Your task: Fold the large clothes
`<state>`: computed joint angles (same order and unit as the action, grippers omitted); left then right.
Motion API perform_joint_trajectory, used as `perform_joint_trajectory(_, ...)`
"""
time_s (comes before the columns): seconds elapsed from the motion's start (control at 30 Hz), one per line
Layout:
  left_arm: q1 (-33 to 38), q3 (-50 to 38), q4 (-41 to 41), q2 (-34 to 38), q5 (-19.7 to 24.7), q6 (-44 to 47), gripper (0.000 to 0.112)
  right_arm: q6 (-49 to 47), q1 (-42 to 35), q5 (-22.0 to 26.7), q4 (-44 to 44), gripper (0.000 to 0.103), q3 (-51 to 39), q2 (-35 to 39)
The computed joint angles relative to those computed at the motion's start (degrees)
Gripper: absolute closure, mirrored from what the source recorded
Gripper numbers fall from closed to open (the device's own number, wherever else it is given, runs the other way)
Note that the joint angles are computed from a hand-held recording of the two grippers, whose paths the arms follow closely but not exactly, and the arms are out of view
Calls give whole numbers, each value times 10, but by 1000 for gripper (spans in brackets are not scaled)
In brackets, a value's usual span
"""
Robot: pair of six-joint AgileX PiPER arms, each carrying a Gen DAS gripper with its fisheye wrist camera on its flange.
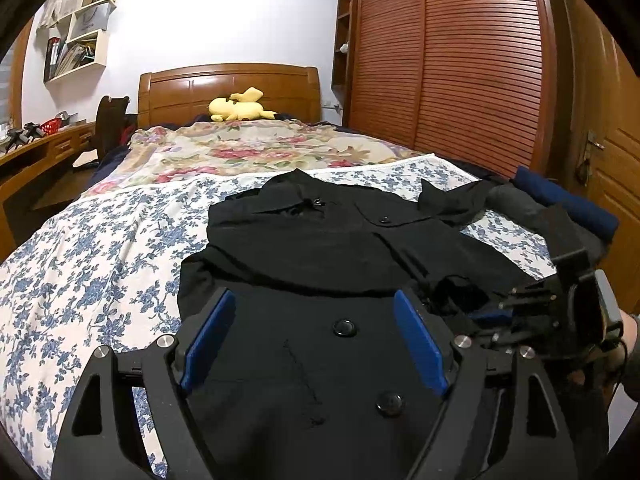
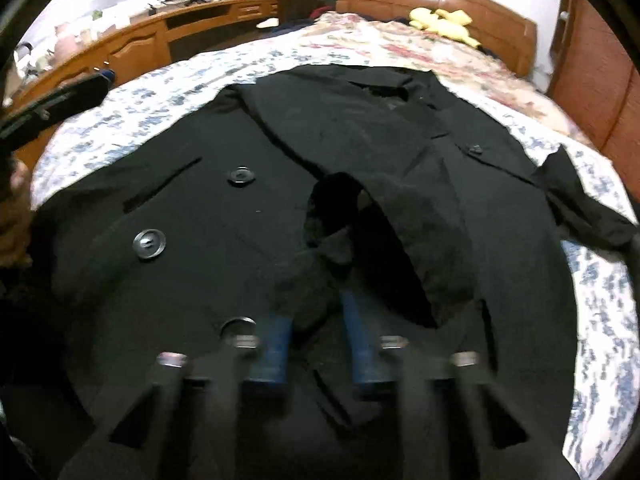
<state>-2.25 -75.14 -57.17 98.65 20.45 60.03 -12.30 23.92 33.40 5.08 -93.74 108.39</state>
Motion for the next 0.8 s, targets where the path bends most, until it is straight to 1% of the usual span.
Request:
perform_joint_trajectory(0.03, -1, 0, 2, 0, -1, -1, 30, -4, -2, -2, 2, 97, 8, -8)
perform_joint_trajectory(0.13, -3, -2, 4, 1, -1, -3, 30, -34, -16, -10, 39, 98, 29, -38)
perform_joint_trajectory(0.17, -3, -1, 2, 0, -1, -1, 30, -47, -22, -18, 55, 99, 41, -53)
perform_joint_trajectory(0.3, -1, 1, -5, -3, 0, 6, 30, -89, -44, -17, 113, 99, 65, -117)
perform_joint_trajectory(0.4, 2, 0, -8, -3, 2, 6, 30, -105, -49, -21, 128, 99, 98, -174)
perform_joint_trajectory(0.6, 7, 2, -25, -8, 5, 19, 30, -145, -57, -4, 183, 99, 141, -258)
perform_joint_trajectory(0.67, 8, 4, -28, -9, 5, 22, 30, -144, -58, -14, 179, 99, 152, -270)
perform_joint_trajectory(0.7, 8, 4, -27, -9, 5, 21, 30, -130, -55, -28, 161, 99, 156, -267)
perform_joint_trajectory(0.8, 7, 4, -23, -9, 4, 18, 30, -70, -55, -33, 96, 99, 168, -274)
